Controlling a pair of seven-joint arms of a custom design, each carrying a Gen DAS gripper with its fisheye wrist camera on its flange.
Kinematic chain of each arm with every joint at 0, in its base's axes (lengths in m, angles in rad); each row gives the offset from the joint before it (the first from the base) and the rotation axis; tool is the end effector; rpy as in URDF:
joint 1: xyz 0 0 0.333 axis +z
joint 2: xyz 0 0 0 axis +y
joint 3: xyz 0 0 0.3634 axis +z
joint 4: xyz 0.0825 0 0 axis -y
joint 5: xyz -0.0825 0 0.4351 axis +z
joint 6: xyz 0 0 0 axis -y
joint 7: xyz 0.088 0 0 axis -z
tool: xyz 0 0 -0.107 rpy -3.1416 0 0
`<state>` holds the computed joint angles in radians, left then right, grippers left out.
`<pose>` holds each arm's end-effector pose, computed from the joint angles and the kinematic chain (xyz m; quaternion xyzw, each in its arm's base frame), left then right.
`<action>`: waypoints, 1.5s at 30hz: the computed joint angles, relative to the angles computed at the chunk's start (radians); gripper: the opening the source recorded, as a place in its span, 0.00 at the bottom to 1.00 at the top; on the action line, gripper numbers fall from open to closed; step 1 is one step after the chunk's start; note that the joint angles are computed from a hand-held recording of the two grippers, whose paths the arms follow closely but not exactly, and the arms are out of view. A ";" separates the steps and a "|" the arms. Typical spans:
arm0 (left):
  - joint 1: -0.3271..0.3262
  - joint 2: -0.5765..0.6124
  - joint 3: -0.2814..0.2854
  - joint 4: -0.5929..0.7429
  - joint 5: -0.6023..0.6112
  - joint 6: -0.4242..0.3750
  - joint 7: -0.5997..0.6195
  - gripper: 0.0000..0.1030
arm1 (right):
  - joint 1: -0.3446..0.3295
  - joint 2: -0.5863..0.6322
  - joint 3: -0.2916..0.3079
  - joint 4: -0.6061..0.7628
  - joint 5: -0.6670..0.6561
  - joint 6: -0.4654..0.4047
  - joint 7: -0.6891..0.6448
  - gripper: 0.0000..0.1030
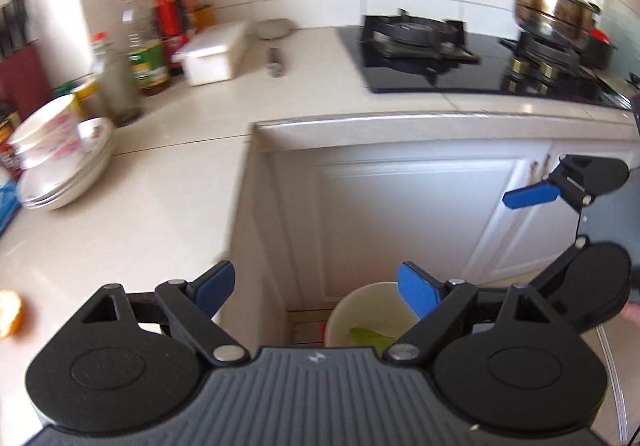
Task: Collect trash
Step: 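Raise both tools from the bin back toward the counter, then close the left gripper on the white-stemmed napa cabbage leaf while the right tool approaches the orange peel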
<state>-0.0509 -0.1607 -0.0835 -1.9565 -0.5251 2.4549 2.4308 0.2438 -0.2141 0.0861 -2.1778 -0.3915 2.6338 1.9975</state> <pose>0.5952 -0.0841 0.6572 -0.3897 0.8391 -0.3240 0.1978 0.5368 0.1975 0.5837 -0.7192 0.5968 -0.2684 0.2337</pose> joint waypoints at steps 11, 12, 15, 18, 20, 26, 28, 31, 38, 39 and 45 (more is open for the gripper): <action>0.145 -0.044 0.024 -0.068 0.273 0.161 -0.326 0.87 | 0.086 0.205 0.004 0.286 0.224 0.059 -0.332 1.00; 0.157 -0.042 0.024 -0.068 0.296 0.168 -0.357 0.87 | 0.090 0.224 0.009 0.310 0.246 0.058 -0.365 1.00; 0.192 -0.031 0.025 -0.066 0.371 0.204 -0.441 0.87 | 0.099 0.275 0.025 0.376 0.305 0.047 -0.454 1.00; 0.221 -0.016 0.032 -0.056 0.432 0.231 -0.501 0.87 | 0.106 0.318 0.041 0.435 0.346 0.028 -0.515 1.00; 0.234 -0.002 0.041 -0.045 0.451 0.240 -0.525 0.87 | 0.109 0.346 0.052 0.472 0.370 0.016 -0.551 1.00; 0.261 0.067 0.062 0.027 0.498 0.249 -0.578 0.87 | 0.118 0.424 0.069 0.576 0.408 -0.027 -0.610 1.00; 0.267 0.099 0.067 0.060 0.514 0.255 -0.591 0.87 | 0.121 0.447 0.072 0.609 0.410 -0.040 -0.620 1.00; 0.272 0.147 0.077 0.108 0.523 0.257 -0.603 0.86 | 0.125 0.486 0.077 0.662 0.415 -0.064 -0.634 1.00; 0.275 0.270 0.097 0.231 0.522 0.220 -0.646 0.74 | 0.134 0.594 0.087 0.809 0.429 -0.124 -0.666 1.00; 0.274 0.286 0.099 0.248 0.521 0.208 -0.653 0.71 | 0.135 0.609 0.089 0.830 0.432 -0.133 -0.671 1.00; 0.269 0.355 0.109 0.321 0.522 0.140 -0.693 0.54 | 0.146 0.712 0.103 0.977 0.454 -0.199 -0.711 1.00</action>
